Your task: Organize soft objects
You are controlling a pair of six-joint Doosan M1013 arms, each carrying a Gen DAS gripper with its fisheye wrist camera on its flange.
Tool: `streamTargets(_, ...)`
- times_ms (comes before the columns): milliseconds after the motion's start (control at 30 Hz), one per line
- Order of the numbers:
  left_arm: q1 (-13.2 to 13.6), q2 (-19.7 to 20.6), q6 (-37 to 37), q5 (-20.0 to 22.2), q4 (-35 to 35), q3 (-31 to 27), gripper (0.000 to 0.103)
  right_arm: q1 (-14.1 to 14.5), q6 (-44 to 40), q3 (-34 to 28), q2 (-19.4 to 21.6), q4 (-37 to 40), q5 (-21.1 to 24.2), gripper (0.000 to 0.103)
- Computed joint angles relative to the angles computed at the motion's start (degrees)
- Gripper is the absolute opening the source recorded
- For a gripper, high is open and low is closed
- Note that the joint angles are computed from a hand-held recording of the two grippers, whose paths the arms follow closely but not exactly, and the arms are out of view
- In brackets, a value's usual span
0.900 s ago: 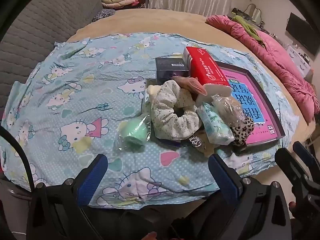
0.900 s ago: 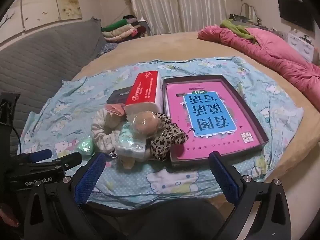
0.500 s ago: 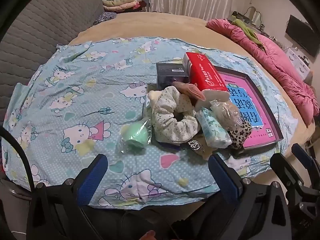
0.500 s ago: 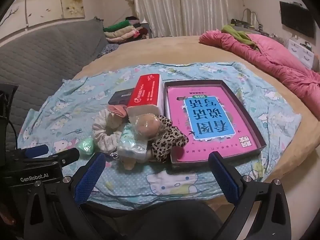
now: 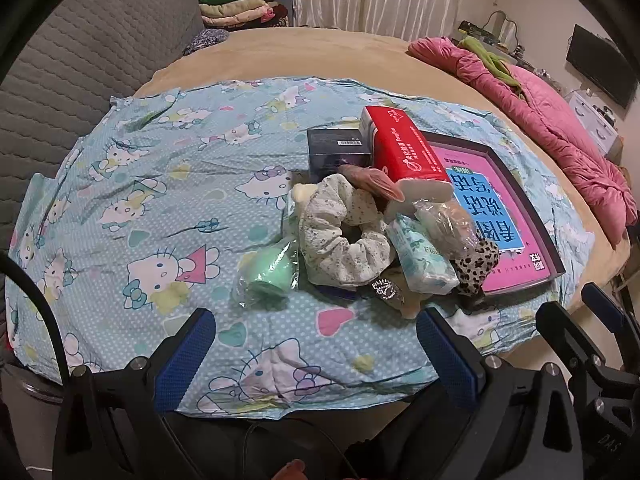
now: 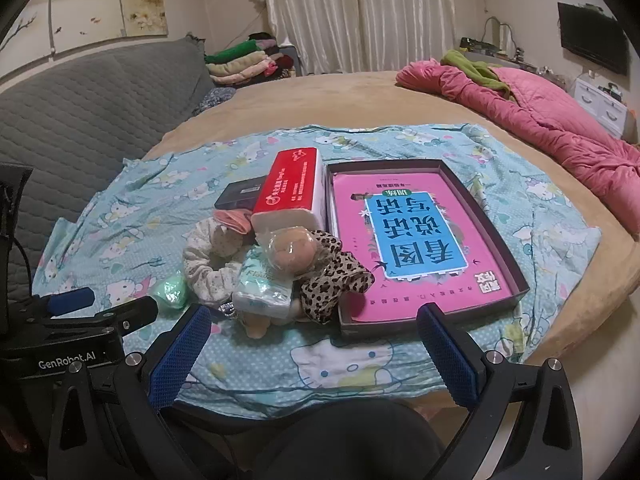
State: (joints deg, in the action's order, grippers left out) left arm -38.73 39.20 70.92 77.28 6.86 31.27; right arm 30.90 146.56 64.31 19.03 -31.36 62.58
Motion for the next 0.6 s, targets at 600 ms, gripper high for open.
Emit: streamTargets(600, 0.05, -0.32, -0.03, -0.28, 0.23, 0.54, 0.101, 0.01, 0.29, 0.28, -0.26, -0.25, -0.42, 0.103)
